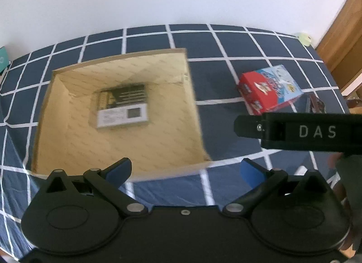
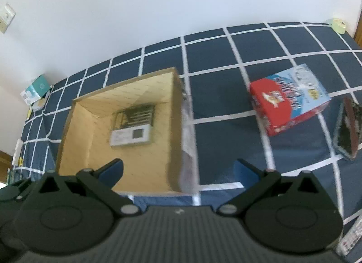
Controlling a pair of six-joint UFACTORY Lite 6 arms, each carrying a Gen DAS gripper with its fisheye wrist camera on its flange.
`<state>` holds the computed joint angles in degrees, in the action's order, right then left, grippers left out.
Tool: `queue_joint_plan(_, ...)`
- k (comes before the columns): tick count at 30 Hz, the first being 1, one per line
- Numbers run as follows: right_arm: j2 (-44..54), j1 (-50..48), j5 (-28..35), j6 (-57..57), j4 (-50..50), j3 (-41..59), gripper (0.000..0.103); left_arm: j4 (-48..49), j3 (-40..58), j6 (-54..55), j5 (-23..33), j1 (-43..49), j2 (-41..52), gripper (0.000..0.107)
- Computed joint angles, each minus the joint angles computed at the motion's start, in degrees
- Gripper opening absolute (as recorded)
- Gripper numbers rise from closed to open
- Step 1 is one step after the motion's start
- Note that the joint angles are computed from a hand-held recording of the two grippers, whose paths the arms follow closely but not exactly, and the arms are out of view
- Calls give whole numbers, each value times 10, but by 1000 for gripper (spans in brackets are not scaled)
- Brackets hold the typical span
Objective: Organize objects
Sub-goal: 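Move the right tool back toward the white GREE remote on the bed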
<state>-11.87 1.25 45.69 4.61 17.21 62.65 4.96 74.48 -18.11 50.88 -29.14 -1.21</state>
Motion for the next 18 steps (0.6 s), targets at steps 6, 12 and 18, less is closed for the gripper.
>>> queue_joint_plan(6, -22, -164, 69, -209, 88, -25, 103, 74, 29, -187, 13, -123, 38, 103)
queue_joint_plan(12, -2, -299, 131, -385, 129, -21, 103, 128, 42, -341, 33, -206, 71, 103)
queue_joint_plan(18, 22, -386, 164, -482, 137, -15, 103, 151, 43, -425, 61, -266, 85, 103)
